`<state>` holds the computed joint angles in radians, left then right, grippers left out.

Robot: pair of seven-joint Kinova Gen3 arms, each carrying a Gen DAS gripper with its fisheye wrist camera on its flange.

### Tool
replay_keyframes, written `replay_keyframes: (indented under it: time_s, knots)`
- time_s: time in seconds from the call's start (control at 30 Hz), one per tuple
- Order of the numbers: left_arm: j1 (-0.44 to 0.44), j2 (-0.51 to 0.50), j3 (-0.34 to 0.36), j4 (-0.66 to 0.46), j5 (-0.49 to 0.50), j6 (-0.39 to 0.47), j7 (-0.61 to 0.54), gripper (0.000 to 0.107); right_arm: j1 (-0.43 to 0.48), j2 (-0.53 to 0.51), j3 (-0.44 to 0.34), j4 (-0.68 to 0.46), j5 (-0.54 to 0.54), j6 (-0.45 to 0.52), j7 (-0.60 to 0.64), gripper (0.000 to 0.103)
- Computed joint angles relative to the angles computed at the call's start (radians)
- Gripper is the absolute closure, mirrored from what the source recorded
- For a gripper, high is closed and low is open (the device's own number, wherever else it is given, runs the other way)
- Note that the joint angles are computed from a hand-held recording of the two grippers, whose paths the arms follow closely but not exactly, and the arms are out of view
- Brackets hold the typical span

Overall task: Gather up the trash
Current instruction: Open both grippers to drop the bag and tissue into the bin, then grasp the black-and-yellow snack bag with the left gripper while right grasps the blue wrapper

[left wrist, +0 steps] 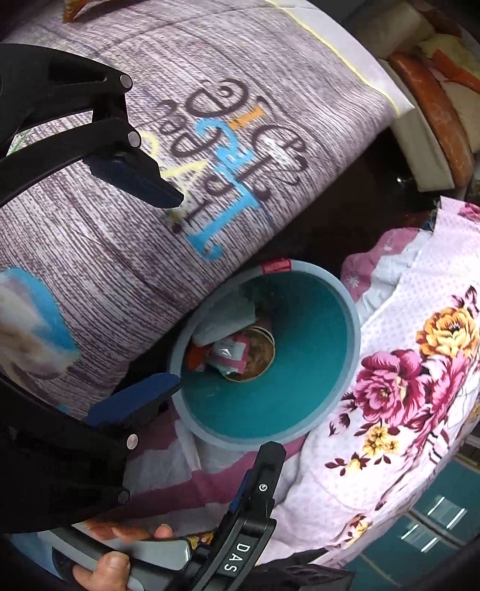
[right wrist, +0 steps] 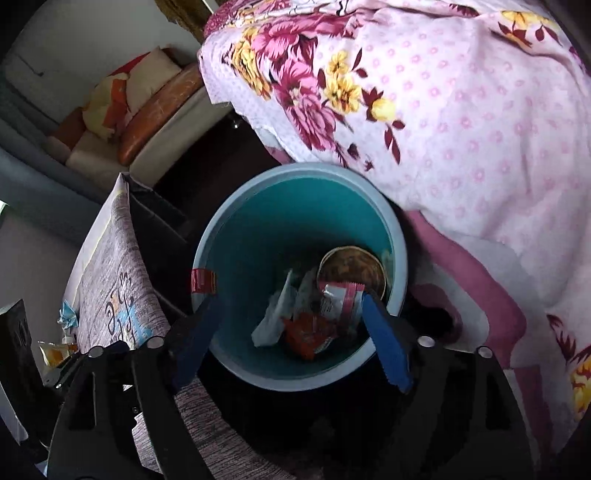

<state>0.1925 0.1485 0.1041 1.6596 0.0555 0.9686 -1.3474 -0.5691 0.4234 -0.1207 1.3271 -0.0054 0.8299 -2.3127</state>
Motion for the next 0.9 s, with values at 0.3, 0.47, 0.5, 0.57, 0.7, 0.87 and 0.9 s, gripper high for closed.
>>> replay_keyframes:
  time_s: [0.3, 0.47, 0.5, 0.57, 0.7, 0.87, 0.9]
  knots:
    - [-0.036, -0.070, -0.013, 0.056, 0.042, -0.009, -0.025, 0.016, -0.047, 0.009, 0.004, -0.051, 0.035, 0.060, -0.042, 0.024]
    - [-0.070, -0.123, -0.030, 0.097, 0.078, -0.011, -0.048, 0.016, -0.076, 0.008, 0.001, -0.081, 0.058, 0.087, -0.049, 0.024]
    - [-0.077, -0.132, -0.034, 0.102, 0.084, -0.010, -0.054, 0.016, -0.083, 0.008, 0.001, -0.090, 0.064, 0.094, -0.050, 0.024]
    - [-0.089, -0.152, -0.040, 0.118, 0.090, -0.012, -0.061, 0.016, -0.103, 0.012, 0.002, -0.110, 0.077, 0.110, -0.059, 0.024]
    - [-0.119, -0.205, -0.060, 0.160, 0.099, -0.013, -0.073, 0.016, -0.129, 0.023, -0.005, -0.154, 0.087, 0.142, -0.057, 0.024]
    - [-0.168, -0.291, -0.098, 0.234, 0.098, -0.012, -0.087, 0.016, -0.171, 0.051, -0.013, -0.230, 0.092, 0.196, -0.042, 0.024]
    - [-0.178, -0.308, -0.106, 0.248, 0.098, -0.010, -0.092, 0.016, -0.179, 0.059, -0.015, -0.249, 0.090, 0.209, -0.037, 0.024]
